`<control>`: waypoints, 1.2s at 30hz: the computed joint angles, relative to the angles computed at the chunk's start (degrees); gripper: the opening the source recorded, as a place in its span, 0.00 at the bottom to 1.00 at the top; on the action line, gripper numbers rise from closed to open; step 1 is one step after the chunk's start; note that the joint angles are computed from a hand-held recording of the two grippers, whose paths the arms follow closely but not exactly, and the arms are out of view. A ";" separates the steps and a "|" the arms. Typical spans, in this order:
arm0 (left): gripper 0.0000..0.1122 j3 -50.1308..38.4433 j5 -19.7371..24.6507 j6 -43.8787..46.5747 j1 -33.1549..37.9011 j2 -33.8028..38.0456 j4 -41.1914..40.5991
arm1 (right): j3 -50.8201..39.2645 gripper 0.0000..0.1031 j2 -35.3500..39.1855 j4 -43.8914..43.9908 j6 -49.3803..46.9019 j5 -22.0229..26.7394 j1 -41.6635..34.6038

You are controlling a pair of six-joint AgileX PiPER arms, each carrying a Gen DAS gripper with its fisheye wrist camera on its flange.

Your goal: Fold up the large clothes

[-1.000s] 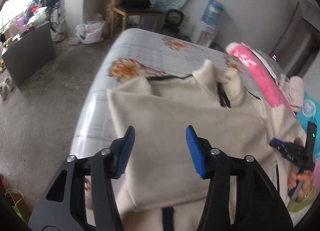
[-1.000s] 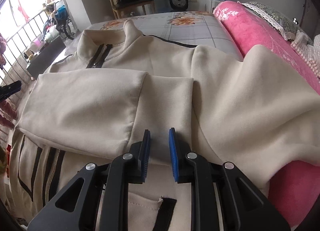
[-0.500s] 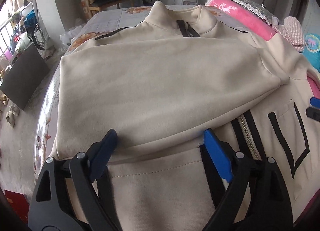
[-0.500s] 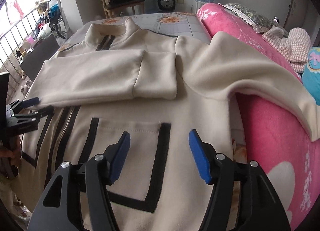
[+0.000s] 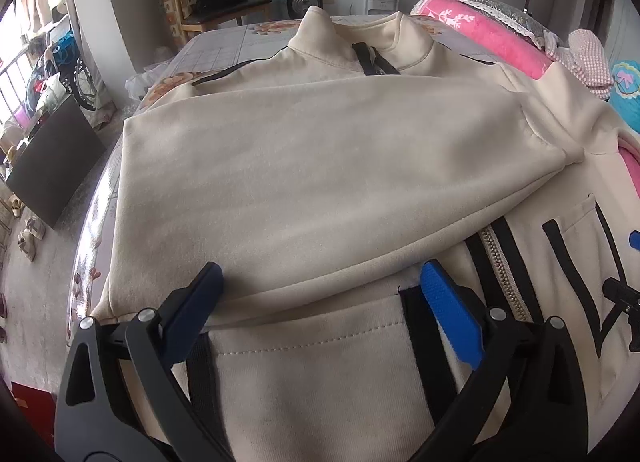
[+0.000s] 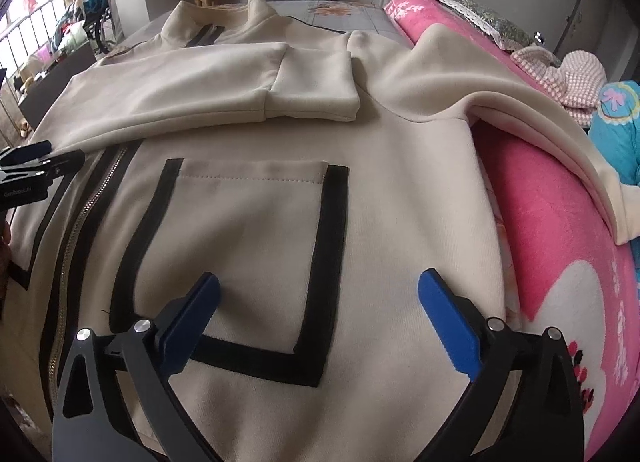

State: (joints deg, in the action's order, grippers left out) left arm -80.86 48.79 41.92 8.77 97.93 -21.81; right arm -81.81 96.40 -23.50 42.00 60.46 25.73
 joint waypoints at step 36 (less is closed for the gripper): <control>0.86 -3.62 -0.65 -5.41 -3.06 2.84 1.16 | 7.70 0.81 -17.48 27.83 -14.21 -11.85 -59.15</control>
State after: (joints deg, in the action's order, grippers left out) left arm -84.47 48.14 36.51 5.72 100.78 -20.65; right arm -74.11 78.92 4.33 27.79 48.61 -33.43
